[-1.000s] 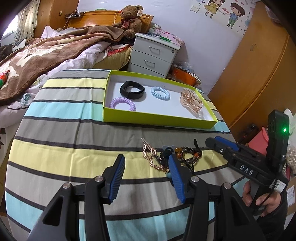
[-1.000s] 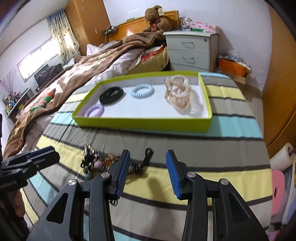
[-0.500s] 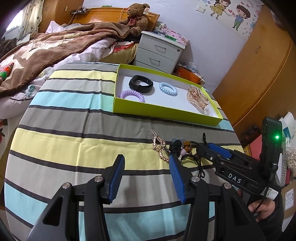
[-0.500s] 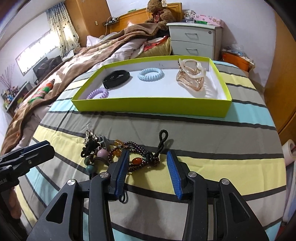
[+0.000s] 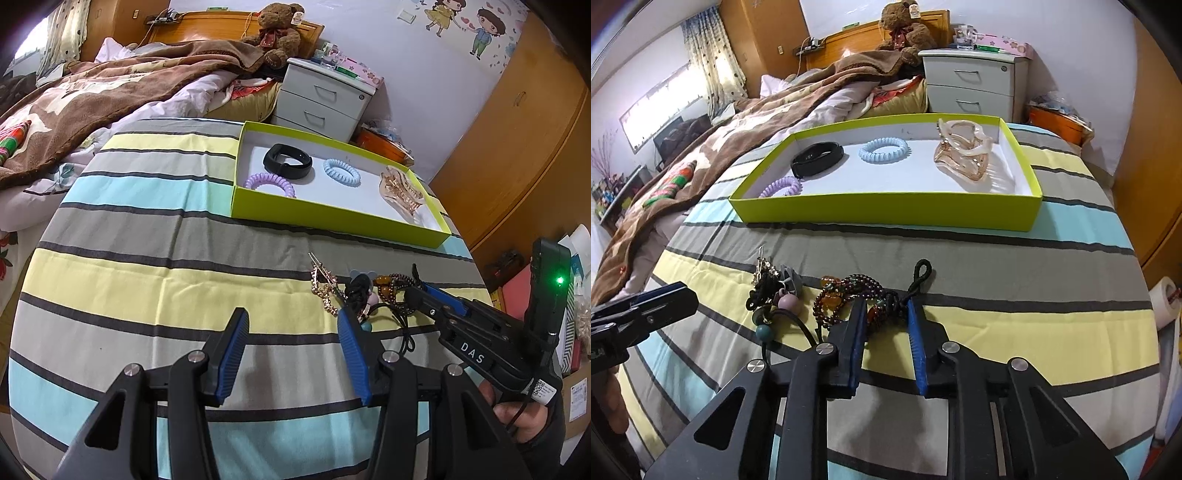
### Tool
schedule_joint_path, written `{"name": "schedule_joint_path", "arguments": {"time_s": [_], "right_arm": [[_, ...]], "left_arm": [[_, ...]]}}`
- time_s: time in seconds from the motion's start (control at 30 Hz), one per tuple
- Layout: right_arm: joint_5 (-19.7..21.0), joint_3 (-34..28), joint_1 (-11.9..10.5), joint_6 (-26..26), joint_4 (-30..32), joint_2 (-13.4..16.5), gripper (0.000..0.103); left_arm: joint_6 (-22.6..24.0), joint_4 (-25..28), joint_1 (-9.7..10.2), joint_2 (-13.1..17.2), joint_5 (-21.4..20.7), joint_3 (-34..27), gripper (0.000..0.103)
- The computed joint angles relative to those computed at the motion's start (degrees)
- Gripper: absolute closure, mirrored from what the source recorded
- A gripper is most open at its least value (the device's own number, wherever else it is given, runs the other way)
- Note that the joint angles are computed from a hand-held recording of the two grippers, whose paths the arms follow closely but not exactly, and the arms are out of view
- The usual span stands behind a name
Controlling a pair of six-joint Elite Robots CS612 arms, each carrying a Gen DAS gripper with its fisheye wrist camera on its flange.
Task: Organize jewelry
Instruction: 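Grasp the brown beaded bracelet with the right tool, then grasp the gold chain necklace with the left tool while the right tool holds the beaded bracelet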
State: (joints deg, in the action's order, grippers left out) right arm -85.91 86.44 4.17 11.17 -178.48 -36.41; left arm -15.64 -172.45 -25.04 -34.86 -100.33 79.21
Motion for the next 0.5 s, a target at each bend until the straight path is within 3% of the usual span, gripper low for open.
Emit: {"name": "schedule_joint_path", "arguments": {"time_s": [0.5], "right_arm": [[-2.43,4.62,-1.53,4.14,-8.84,-1.93,0.087]], "left_arm": [[-0.64,2.23,-0.29,1.24,-0.66,-2.29,0.051]]}}
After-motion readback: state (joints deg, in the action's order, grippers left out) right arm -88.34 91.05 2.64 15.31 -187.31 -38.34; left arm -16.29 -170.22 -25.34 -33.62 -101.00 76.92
